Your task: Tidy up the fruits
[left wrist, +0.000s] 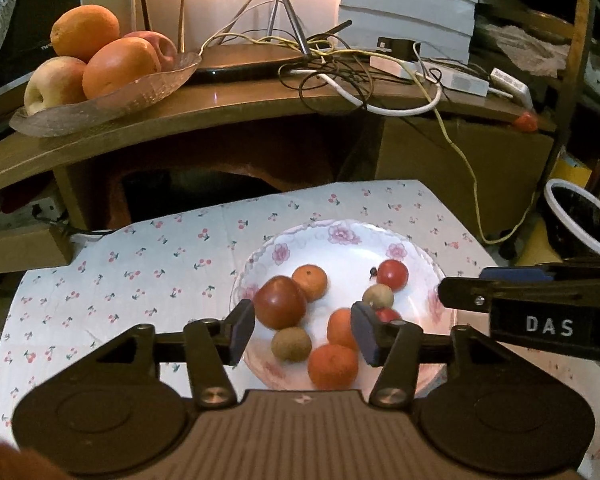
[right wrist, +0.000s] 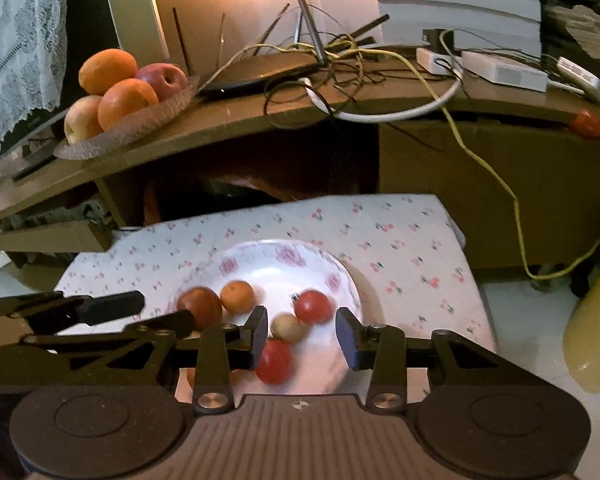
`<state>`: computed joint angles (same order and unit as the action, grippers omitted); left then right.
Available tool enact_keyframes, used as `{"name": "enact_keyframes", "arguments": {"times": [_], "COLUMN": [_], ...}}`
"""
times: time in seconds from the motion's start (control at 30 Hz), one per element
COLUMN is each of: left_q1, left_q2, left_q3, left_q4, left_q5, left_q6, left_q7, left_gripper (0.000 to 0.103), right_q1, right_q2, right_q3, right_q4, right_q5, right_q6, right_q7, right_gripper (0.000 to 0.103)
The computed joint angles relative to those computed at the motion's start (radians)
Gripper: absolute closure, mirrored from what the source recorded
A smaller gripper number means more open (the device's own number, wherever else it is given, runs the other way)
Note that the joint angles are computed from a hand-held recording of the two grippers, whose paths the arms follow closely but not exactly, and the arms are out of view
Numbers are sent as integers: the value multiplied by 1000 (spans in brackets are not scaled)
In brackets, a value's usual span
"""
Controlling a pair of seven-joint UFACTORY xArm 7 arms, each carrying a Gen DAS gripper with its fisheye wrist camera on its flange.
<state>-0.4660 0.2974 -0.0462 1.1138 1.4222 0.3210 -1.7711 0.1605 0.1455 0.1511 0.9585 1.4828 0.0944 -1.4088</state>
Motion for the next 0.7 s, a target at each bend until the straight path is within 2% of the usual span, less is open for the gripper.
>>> {"name": "enact_keyframes", "arguments": {"times": [0.3, 0.7], "left_q1": [-20, -25], "left_q2": [-52, -146], "left_q3": [-29, -92], "left_q4": [-73, -187], "left_q5": [-22, -4], "left_q6": [60, 145], "left_q7": [-31, -131], "left_gripper": [32, 19], "right_q1": [16, 72], "right_q2": [-89, -197], "right_q3": [-14, -38], "right_q4": [-109, -228], "right_q5": [-8, 31], "right_q6": [-11, -37], "right_q7": [23, 8], "right_gripper": [61, 55]}}
